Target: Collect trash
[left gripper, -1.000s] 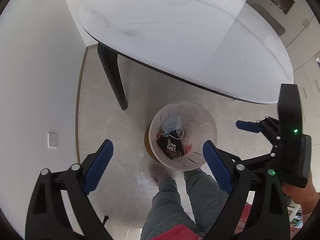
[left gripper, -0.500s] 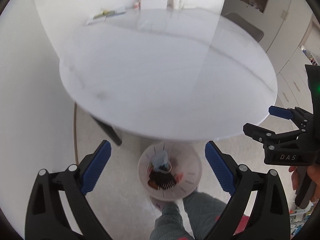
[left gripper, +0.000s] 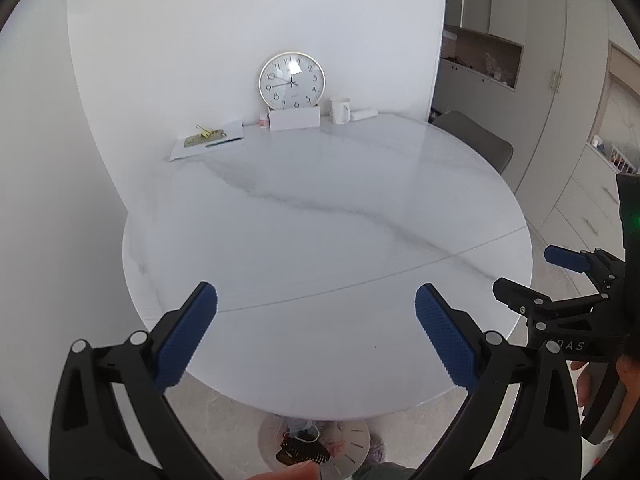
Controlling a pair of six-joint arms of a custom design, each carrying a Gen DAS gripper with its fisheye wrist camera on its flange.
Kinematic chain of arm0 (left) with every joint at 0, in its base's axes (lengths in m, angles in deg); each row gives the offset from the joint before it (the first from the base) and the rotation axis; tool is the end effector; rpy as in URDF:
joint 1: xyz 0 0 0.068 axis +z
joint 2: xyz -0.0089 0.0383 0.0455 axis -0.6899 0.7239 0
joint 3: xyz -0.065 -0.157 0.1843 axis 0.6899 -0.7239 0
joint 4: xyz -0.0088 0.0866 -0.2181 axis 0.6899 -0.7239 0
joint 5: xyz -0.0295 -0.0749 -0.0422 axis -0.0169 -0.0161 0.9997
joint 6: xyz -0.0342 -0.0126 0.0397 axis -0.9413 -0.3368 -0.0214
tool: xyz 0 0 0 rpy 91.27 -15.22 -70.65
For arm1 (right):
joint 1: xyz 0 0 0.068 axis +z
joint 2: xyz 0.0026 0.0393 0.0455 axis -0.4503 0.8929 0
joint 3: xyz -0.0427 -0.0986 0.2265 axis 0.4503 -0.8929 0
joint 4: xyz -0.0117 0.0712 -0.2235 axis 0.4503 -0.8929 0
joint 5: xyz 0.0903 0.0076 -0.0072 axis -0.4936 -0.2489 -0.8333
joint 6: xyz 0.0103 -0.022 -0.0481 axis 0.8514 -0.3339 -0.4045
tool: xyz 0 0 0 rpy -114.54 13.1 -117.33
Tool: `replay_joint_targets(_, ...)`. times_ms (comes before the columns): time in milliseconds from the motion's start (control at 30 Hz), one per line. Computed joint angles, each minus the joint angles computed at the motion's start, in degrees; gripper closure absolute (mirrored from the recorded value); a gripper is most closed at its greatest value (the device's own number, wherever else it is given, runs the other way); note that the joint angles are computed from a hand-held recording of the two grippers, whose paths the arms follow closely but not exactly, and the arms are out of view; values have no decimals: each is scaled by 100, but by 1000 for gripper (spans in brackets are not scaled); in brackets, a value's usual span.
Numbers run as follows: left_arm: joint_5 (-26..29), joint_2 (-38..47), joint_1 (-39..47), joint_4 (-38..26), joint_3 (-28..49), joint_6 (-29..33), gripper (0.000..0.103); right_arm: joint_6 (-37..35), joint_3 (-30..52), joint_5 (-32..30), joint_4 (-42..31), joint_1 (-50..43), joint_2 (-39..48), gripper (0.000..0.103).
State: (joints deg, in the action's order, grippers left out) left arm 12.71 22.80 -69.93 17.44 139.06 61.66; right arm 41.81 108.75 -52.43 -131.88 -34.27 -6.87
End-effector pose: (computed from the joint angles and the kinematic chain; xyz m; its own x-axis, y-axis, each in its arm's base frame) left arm 0.1798 -0.0812 0.4110 -0.6859 0.1009 -0.7206 0.1659 0.9859 -0.0198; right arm 0.1728 -0.0169 0.3613 -0.7510 -0.0654 -0.6571 -0.1018 0.9947 0.0173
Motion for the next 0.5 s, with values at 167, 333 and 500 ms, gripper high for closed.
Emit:
replay_joint_targets(167, -559, 612, -447, -264, 1181, -417, 8, -486, 924, -714, -149, -780, 456, 2)
replay_joint_targets(333, -1068, 840, -788, -493, 1707, -731, 8, -825, 1753, -1234, -331, -1277, 889, 2)
replay_joint_targets(500, -1394, 968, -1080, -568, 1867, -954, 8, -1129, 1963, -1640, -430, -1703, 986, 2)
